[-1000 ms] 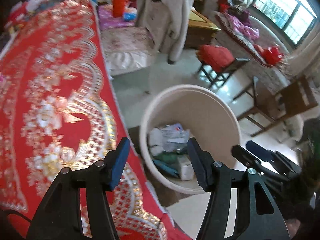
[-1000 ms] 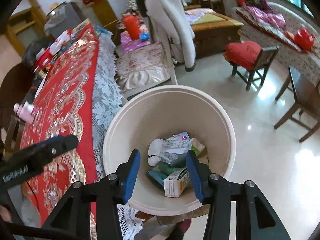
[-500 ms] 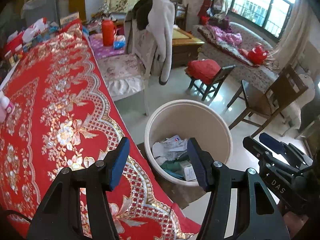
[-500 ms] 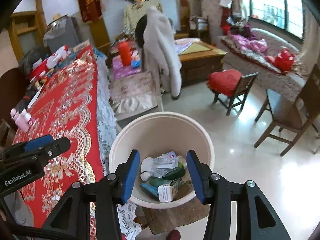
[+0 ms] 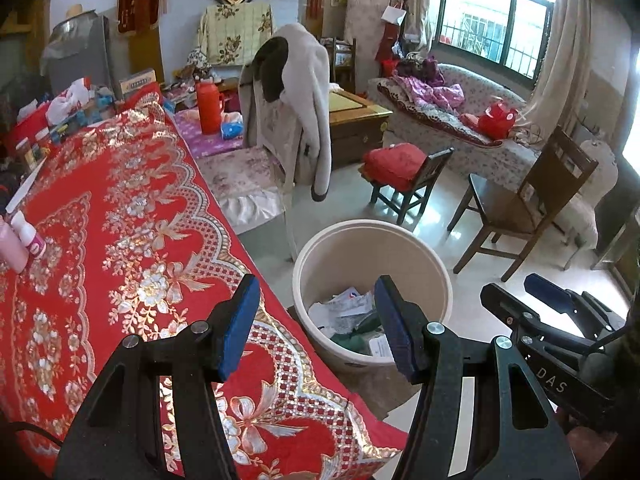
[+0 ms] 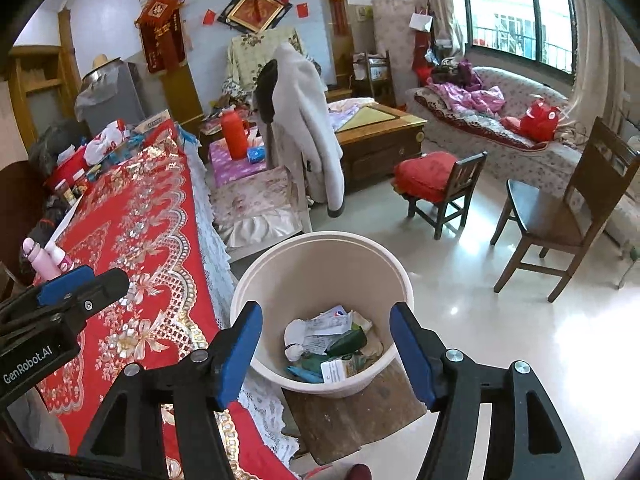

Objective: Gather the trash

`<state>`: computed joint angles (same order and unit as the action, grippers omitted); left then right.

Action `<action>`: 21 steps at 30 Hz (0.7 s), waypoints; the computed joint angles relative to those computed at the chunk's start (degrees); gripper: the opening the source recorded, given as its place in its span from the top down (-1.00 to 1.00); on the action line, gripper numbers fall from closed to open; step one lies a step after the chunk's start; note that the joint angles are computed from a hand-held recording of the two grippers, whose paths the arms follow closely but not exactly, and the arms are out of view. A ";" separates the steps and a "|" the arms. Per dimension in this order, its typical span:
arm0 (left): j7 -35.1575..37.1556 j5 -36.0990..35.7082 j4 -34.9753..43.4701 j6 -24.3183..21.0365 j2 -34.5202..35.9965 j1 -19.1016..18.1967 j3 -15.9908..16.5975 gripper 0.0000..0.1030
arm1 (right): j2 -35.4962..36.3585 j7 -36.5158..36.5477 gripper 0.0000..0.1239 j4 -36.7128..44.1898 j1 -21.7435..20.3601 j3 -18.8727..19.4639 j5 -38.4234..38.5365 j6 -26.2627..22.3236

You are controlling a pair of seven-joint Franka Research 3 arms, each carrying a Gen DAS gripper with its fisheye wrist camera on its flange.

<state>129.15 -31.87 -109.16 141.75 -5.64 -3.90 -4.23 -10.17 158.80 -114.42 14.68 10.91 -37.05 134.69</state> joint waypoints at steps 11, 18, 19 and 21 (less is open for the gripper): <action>3.61 -2.90 -1.48 -0.04 -1.97 -0.25 1.29 -0.14 | -2.36 5.15 -0.11 -1.19 -0.25 1.62 -2.19 -2.48; 4.48 -3.52 -1.76 -0.65 -2.53 -0.30 1.63 -0.13 | -2.75 6.66 -0.14 -1.27 -0.15 2.14 -2.89 -3.10; 4.63 -3.72 -1.83 -0.70 -2.69 -0.32 1.70 -0.13 | -2.74 6.58 -0.14 -1.22 -0.10 2.14 -2.84 -3.11; 4.99 -4.15 -1.90 -1.01 -2.97 -0.38 1.90 -0.13 | -2.84 6.65 -0.15 -1.38 -0.15 2.17 -3.13 -3.09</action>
